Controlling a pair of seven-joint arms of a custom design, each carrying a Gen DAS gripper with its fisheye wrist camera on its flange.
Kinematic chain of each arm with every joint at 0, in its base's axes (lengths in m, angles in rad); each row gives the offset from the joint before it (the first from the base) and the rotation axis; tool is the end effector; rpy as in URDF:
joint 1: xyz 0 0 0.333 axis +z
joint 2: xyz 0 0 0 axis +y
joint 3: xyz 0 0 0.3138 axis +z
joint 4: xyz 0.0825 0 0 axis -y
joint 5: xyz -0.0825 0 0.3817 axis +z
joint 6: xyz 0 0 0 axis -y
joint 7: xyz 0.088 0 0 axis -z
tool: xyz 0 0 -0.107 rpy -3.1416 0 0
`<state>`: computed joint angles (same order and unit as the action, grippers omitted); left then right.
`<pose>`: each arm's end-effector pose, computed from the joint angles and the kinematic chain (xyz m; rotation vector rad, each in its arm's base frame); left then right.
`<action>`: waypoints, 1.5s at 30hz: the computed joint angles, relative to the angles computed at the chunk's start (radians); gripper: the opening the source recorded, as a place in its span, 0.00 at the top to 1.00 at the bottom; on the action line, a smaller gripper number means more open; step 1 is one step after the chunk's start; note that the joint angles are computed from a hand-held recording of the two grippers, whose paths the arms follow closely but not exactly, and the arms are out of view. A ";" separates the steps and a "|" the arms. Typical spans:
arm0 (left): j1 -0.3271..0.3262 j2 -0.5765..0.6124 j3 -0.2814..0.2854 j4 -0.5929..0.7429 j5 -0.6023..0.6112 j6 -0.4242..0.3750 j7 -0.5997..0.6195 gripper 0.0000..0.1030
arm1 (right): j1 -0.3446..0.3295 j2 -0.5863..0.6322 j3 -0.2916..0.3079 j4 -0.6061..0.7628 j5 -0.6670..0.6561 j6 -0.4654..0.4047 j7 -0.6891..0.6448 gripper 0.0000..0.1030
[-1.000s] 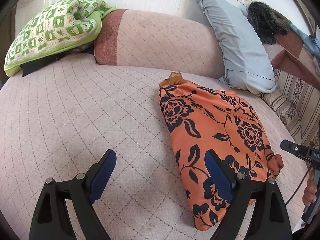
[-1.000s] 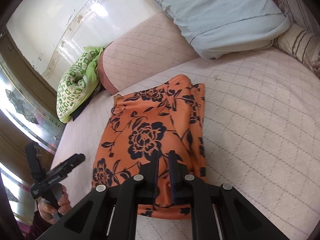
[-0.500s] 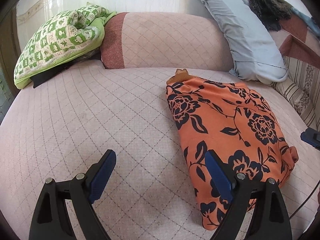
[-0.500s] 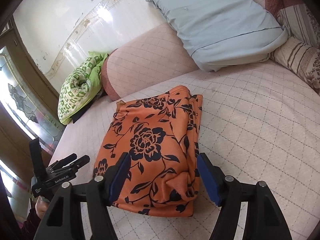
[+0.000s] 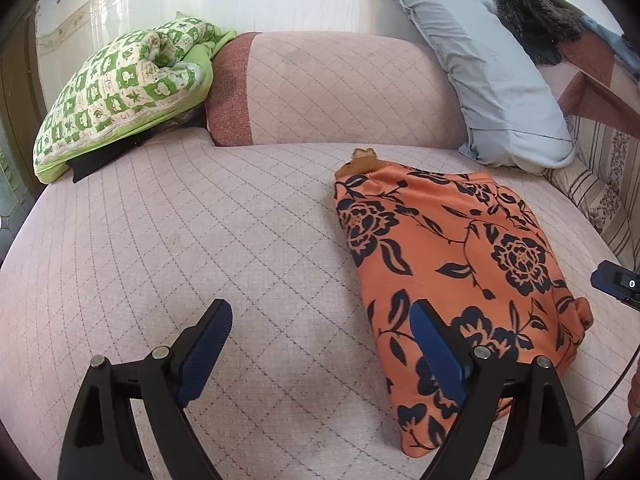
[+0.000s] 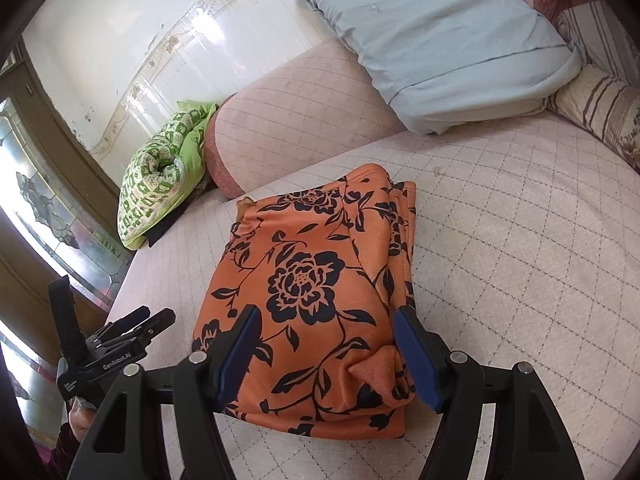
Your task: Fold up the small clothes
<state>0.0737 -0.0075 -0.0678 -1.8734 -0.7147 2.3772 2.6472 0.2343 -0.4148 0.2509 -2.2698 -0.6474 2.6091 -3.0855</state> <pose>0.5992 -0.0035 0.5675 -1.1490 2.3825 -0.9905 0.4095 0.2494 0.5955 -0.9769 2.0469 -0.5014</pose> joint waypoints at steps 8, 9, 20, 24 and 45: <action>-0.014 -0.057 0.004 -0.058 0.013 0.036 0.008 0.12 | -0.013 0.000 0.023 0.013 -0.039 0.012 0.029 0.30; -0.015 -0.060 0.007 -0.060 0.013 0.036 0.007 0.12 | -0.011 0.003 0.029 0.023 -0.045 -0.001 0.026 0.30; -0.008 -0.008 0.006 -0.027 0.185 -0.071 -0.124 0.11 | 0.038 -0.036 0.007 -0.014 0.041 -0.122 0.018 0.30; 0.000 0.009 0.005 -0.007 0.150 -0.104 -0.119 0.11 | 0.036 -0.025 0.009 -0.010 0.030 -0.129 0.000 0.43; 0.014 0.050 -0.010 0.044 0.103 -0.253 0.042 0.30 | 0.160 0.087 -0.070 0.057 0.341 -0.209 -0.384 0.88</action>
<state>0.0878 0.0429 -0.0776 -1.8296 -0.6120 2.1237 2.6896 0.3941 -0.3282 0.1811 -2.2125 -0.3067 2.3998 -3.4698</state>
